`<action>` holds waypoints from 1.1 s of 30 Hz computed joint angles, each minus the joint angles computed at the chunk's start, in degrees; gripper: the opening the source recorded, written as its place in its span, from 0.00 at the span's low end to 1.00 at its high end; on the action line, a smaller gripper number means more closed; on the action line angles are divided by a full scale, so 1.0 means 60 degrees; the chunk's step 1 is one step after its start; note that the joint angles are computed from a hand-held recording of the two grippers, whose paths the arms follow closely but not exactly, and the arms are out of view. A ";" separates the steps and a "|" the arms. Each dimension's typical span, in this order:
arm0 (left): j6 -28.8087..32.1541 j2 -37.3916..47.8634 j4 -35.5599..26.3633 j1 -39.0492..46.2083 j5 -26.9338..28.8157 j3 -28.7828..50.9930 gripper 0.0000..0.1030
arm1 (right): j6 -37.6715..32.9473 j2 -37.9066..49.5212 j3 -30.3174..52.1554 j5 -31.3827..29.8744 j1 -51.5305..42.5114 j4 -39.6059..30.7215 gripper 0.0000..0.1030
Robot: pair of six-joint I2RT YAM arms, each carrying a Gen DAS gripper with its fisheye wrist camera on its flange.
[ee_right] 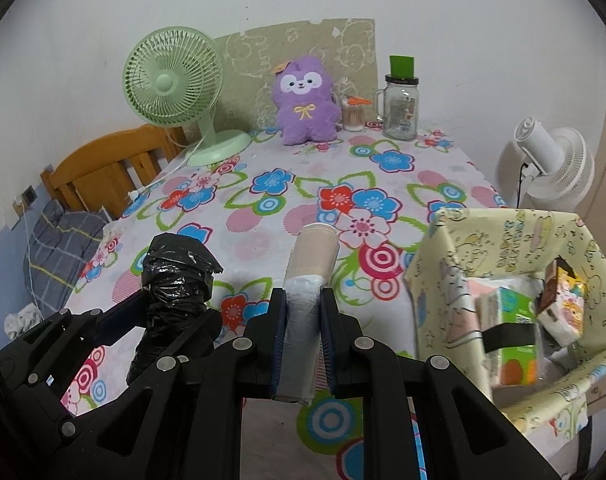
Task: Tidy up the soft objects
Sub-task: 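Lift and carry the umbrella and white tube in both tools toward the yellow-green box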
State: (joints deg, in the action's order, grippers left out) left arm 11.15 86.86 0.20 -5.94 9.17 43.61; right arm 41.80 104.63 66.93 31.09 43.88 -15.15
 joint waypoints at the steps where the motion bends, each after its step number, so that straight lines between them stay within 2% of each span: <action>1: -0.0021 -0.0072 -0.0041 -0.0046 -0.0004 -0.0020 0.45 | 0.0011 -0.0108 -0.0083 0.0029 0.0010 -0.0014 0.19; 14: -0.0259 -0.0998 -0.0669 -0.0634 -0.0171 0.0023 0.45 | -0.0027 -0.1319 -0.0645 0.0414 0.0067 -0.0462 0.19; 33: -0.0567 -0.1122 -0.1265 -0.1671 -0.0555 0.0896 0.45 | -0.0473 -0.2552 -0.0863 0.0494 -0.0514 -0.1059 0.19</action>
State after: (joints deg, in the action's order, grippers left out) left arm 7.76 80.13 -7.39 -15.97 5.85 48.99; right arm 38.97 89.31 61.75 34.05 40.79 -21.50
